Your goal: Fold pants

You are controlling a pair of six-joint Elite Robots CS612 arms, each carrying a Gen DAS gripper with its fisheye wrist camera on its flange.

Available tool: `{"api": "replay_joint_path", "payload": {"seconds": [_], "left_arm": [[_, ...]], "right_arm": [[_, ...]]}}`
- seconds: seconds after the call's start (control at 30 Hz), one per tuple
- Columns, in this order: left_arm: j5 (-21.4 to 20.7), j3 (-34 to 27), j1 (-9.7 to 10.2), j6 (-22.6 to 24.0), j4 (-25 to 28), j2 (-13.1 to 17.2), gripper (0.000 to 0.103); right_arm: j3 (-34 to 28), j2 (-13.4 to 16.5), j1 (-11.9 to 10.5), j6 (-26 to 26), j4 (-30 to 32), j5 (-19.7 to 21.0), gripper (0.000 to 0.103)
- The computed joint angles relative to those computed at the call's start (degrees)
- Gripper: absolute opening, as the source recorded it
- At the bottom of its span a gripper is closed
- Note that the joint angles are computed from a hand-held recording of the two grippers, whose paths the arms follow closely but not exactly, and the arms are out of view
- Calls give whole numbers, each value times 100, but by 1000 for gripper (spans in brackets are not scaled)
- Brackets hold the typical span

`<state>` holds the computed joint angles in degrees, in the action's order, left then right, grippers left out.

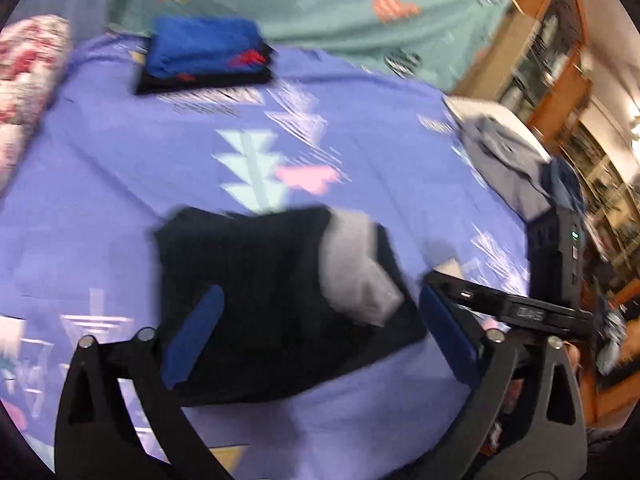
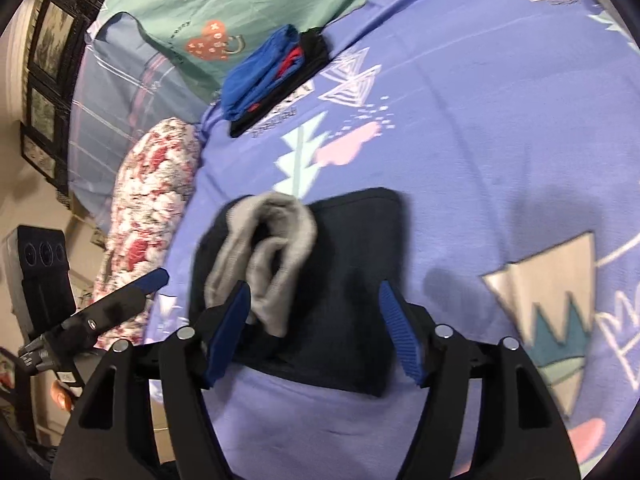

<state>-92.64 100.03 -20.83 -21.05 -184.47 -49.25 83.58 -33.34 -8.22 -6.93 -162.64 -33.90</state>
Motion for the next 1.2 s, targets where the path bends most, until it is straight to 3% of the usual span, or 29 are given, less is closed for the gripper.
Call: {"api": "replay_joint_path", "payload": {"seconds": [0.13, 0.2, 0.33, 0.5, 0.57, 0.6, 0.67, 0.77, 0.97, 1.03, 1.1, 1.17, 1.2], "left_arm": [[1431, 38, -30, -265, 410, -4, 101], [1813, -24, 6, -542, 769, 82, 101], [1487, -148, 137, -847, 1176, 225, 101], [1182, -166, 180, -924, 1155, 315, 101], [1145, -168, 180, -942, 1146, 330, 101], [1107, -171, 186, -956, 1141, 335, 101], [1043, -194, 205, -990, 1145, 352, 101], [916, -206, 251, -1040, 1176, 343, 101], [904, -29, 304, -1291, 779, 194, 101], [814, -15, 298, -1240, 680, 180, 101], [749, -60, 267, -1134, 699, 212, 101], [692, -168, 219, -1005, 847, 295, 101], [640, -216, 211, -938, 914, 333, 101]], "right_arm": [[-99, -42, 122, -240, 275, 83, 85], [-112, -76, 181, -383, 330, 44, 86], [-136, -129, 336, -638, 367, -344, 86], [-233, -120, 505, -844, 588, -1008, 80], [-299, -92, 550, -908, 768, -1167, 58], [-358, -65, 573, -1006, 965, -1216, 52], [-382, -6, 582, -983, 879, -1150, 32], [-300, -38, 562, -998, 663, -1018, 22], [175, -293, 243, -1083, -518, 370, 18], [212, -268, 153, -950, -829, 538, 18], [141, -191, 95, -880, -640, 400, 19], [21, -92, 101, -712, -234, -137, 21], [-106, -13, 140, -691, 239, -651, 23]]}}
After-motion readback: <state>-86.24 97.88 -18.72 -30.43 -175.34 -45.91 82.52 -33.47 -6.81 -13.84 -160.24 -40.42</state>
